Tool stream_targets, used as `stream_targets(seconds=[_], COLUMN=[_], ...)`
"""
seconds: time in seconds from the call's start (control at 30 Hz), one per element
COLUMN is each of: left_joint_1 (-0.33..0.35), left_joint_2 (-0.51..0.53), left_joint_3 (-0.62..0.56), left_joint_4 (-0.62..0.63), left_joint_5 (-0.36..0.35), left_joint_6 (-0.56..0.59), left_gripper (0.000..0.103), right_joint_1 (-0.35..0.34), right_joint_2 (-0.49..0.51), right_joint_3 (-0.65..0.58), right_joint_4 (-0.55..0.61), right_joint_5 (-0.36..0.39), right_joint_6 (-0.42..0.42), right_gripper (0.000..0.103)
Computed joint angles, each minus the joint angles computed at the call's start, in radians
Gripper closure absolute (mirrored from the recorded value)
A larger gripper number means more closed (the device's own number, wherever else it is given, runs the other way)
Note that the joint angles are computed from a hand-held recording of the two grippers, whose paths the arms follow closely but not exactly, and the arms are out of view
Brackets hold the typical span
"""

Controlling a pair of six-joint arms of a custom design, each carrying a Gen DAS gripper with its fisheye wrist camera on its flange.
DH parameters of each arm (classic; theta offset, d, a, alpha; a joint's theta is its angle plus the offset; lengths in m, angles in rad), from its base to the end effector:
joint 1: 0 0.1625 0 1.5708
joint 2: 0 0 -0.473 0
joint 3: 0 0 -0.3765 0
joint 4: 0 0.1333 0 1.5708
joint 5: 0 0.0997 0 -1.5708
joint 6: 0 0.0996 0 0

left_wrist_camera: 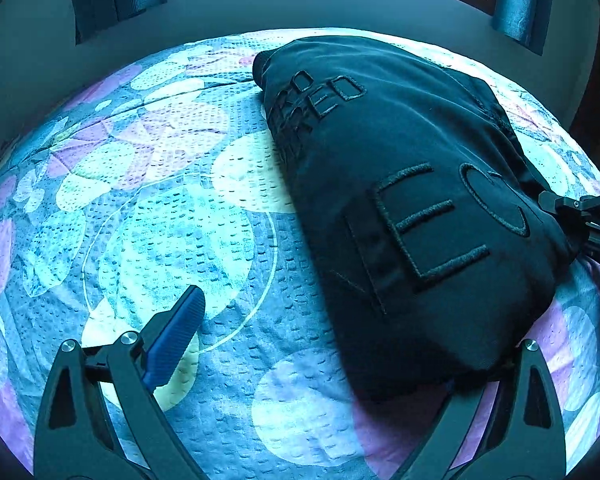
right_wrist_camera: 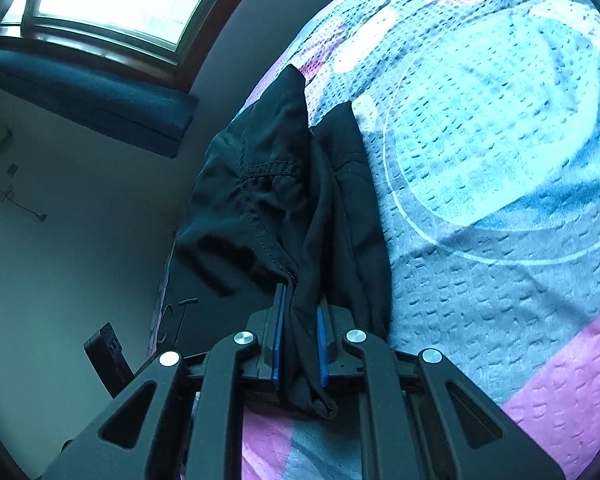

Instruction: Fold small clothes

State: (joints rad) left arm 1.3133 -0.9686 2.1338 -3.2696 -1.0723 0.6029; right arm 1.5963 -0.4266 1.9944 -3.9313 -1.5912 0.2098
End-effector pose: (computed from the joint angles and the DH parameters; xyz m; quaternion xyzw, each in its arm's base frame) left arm 0.0357 -0.5749 0.1817 0.3308 0.8768 -0.2108 0.2783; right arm 0.1458 -0.5691 -0.0172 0.0888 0.9182 -0.3845 0.0360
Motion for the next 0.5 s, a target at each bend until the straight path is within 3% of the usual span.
stream_targets(seconds=[0.5], left_joint_1=[0.029], left_joint_2=[-0.015], left_joint_3=[-0.04], left_joint_4=[0.111], left_joint_5=[-0.047], left_joint_6=[-0.05], left_gripper=[0.003], right_joint_1=[-0.015], right_joint_2=[0.02], right_joint_3=[0.069], right_joint_4=[-0.135], right_joint_5=[0.033], right_joint_6=[0.018], right_gripper=[0.086])
